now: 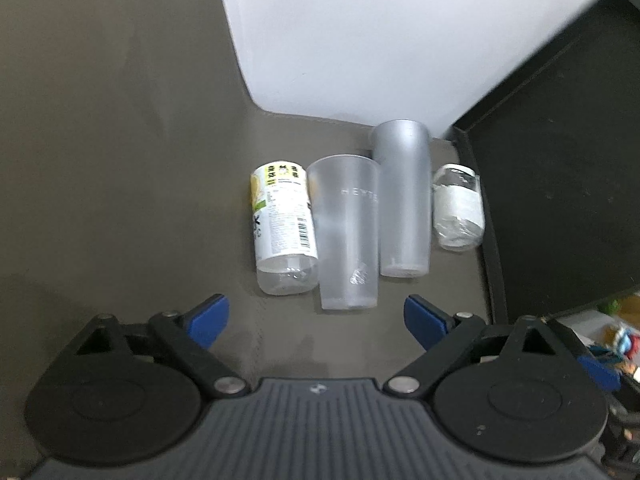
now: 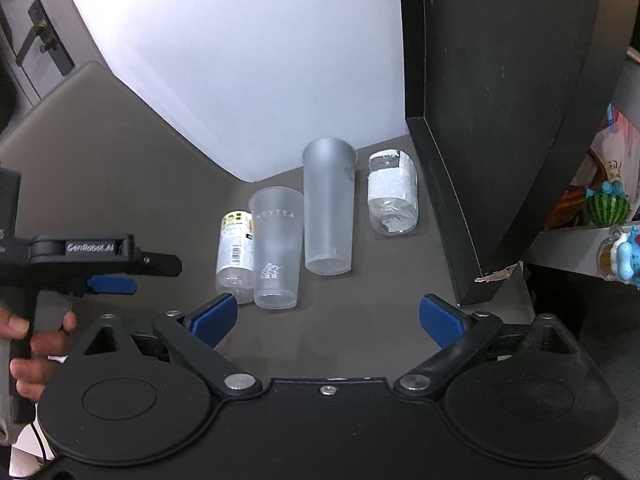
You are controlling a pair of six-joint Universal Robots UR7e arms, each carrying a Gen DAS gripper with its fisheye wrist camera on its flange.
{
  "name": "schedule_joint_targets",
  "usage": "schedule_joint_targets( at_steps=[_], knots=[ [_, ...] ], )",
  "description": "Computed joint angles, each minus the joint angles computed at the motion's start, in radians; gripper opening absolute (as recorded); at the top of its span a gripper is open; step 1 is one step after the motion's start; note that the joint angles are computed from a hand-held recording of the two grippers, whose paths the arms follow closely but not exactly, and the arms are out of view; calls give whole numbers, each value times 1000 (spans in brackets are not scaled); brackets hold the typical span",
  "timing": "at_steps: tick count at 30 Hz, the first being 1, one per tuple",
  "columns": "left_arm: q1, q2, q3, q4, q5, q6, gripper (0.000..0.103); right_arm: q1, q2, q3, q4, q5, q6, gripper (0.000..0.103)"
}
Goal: Flip cup upright
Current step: 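Move the left tool toward the lying yellow-labelled bottle, then close the left gripper around the lying bottle's body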
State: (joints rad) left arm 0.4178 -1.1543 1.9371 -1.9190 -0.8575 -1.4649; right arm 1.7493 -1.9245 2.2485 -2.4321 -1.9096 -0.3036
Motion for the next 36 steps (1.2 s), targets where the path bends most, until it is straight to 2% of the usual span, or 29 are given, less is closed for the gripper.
schedule_joint_targets(
  at_steps=[13, 15, 29, 34, 36],
  knots=[
    [123, 67, -35, -45, -42, 59, 91, -31, 73, -30, 11, -19, 50, 96],
    [138, 81, -45, -35, -40, 53, 91, -32, 83, -35, 22, -16, 55, 90],
    [211, 137, -64, -80, -5, 35, 86, -2, 144, -121, 161, -53, 57, 89],
    [226, 136, -35, -150, -7, 8, 82, 22, 155, -160, 195, -69, 41, 89],
    [236, 134, -19, -176, -21, -6, 73, 29, 160, -172, 209, -81, 33, 89]
  ],
)
